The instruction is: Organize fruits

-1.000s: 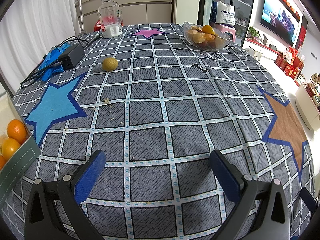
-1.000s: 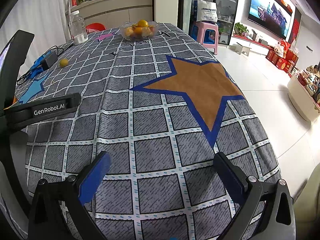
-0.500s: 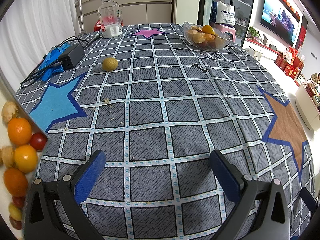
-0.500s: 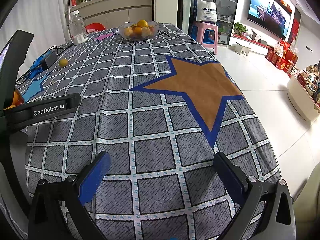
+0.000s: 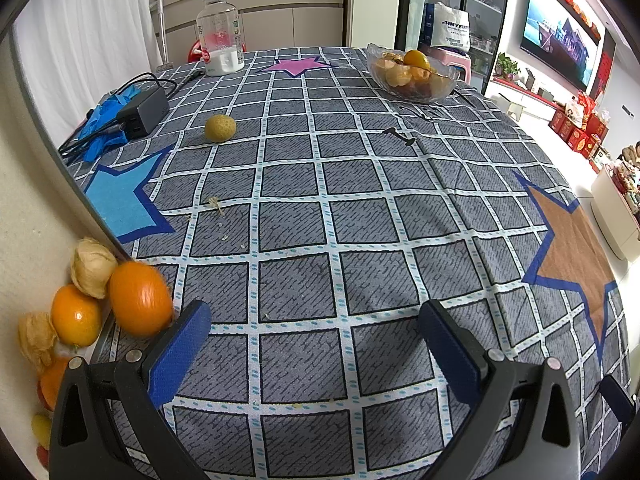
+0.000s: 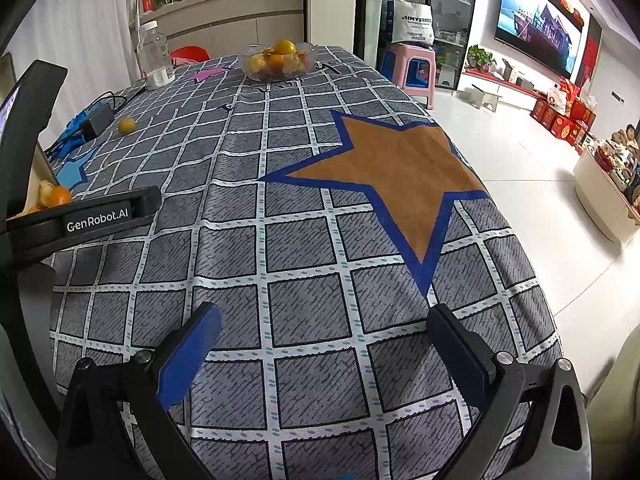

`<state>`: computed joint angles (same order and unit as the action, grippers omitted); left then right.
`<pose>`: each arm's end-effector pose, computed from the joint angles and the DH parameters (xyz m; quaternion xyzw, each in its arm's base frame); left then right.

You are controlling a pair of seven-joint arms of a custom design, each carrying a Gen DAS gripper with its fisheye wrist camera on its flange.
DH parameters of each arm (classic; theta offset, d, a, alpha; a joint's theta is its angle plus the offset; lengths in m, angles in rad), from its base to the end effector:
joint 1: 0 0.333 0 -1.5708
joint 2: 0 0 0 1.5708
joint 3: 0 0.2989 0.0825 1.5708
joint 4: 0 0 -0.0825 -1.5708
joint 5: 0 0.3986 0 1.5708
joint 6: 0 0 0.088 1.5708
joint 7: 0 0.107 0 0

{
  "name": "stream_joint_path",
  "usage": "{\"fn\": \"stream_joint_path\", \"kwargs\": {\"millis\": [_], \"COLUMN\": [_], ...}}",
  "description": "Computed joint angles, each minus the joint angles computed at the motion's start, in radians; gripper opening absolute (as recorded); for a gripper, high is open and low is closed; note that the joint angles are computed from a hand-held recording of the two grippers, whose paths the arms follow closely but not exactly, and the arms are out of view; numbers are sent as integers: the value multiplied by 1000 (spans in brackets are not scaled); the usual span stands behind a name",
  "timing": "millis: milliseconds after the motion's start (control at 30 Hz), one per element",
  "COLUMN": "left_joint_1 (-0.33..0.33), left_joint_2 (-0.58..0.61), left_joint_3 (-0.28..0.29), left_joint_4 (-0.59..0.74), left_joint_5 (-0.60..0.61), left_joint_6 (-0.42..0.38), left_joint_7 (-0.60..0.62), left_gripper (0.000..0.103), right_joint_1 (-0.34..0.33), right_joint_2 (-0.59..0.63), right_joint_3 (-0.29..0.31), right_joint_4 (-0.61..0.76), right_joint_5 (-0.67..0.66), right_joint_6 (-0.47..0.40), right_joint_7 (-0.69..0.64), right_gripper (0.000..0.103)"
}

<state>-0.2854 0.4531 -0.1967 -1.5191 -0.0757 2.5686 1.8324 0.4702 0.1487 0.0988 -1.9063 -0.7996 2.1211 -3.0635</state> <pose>0.6639 -0.3184 0.4518 -0.4247 0.8528 -0.2734 0.1331 0.5393 0.3042 0.4150 -0.4102 0.8489 -0.3043 0.1358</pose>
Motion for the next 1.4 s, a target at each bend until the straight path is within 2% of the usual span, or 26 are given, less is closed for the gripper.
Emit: {"fn": "stream_joint_path", "kwargs": {"millis": [1400], "left_joint_1": [-1], "left_joint_2": [1], "left_joint_3": [1], "left_joint_4": [0], "left_joint_5": [1], "left_joint_6": [1], "left_joint_7": [-1], "left_gripper": [103], "right_joint_1": [0], "right_joint_2": [12], "right_joint_3": [-6], "right_joint_4": [14], "right_joint_5": [1], "right_joint_6": [-4], "right_joint_7": [7], "right_gripper": [103]}}
